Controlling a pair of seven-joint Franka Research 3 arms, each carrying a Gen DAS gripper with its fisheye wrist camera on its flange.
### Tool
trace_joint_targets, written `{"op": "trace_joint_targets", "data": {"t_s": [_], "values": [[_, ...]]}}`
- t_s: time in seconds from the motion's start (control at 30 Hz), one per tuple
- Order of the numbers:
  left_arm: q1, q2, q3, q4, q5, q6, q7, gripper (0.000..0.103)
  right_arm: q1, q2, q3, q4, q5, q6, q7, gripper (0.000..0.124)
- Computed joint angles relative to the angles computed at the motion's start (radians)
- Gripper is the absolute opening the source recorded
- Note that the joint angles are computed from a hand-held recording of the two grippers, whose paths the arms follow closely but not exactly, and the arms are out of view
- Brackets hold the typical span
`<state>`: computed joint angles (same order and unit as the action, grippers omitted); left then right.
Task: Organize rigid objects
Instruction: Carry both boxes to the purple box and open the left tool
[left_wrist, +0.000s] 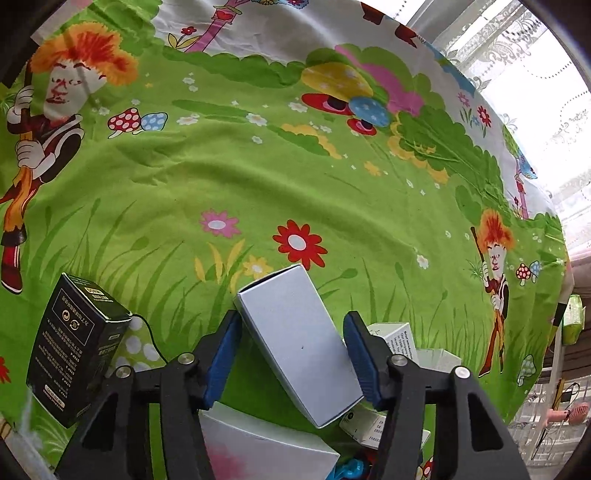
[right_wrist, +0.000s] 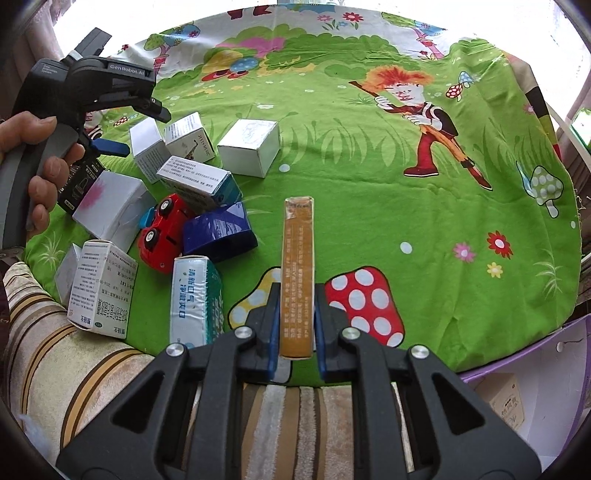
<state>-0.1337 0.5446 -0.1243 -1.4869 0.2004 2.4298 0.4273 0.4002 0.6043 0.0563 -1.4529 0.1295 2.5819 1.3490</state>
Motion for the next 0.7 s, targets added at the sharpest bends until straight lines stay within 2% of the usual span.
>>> {"op": "trace_joint_targets", "data": {"t_s": [0.03, 0.1, 0.17, 0.3, 0.5, 0.7], "values": [[-0.005, -0.007, 0.006, -0.015, 0.010, 0.018, -0.009, 0.055, 0.000, -0.004, -0.001, -0.007, 0.002, 0.008, 0.002, 0.019], [-0.002, -0.028, 0.005, -0.063, 0.014, 0.093, -0.022, 0.044, 0.000, -0.005, -0.002, -0.010, 0.003, 0.015, 0.005, 0.019], [-0.008, -0.050, 0.013, -0.106, 0.029, 0.159, -0.042, 0.041, 0.004, -0.015, -0.005, -0.027, -0.001, 0.034, 0.008, 0.019], [-0.045, -0.100, 0.053, -0.172, 0.113, 0.219, -0.131, 0.039, 0.004, -0.033, -0.009, -0.053, -0.005, 0.066, 0.017, 0.019], [-0.089, -0.183, 0.077, -0.260, 0.254, 0.272, -0.248, 0.038, -0.012, -0.087, -0.002, -0.130, 0.014, 0.106, 0.020, 0.019], [-0.123, -0.258, 0.055, -0.320, 0.381, 0.306, -0.323, 0.038, -0.034, -0.158, 0.007, -0.221, 0.044, 0.150, 0.012, 0.019]]}}
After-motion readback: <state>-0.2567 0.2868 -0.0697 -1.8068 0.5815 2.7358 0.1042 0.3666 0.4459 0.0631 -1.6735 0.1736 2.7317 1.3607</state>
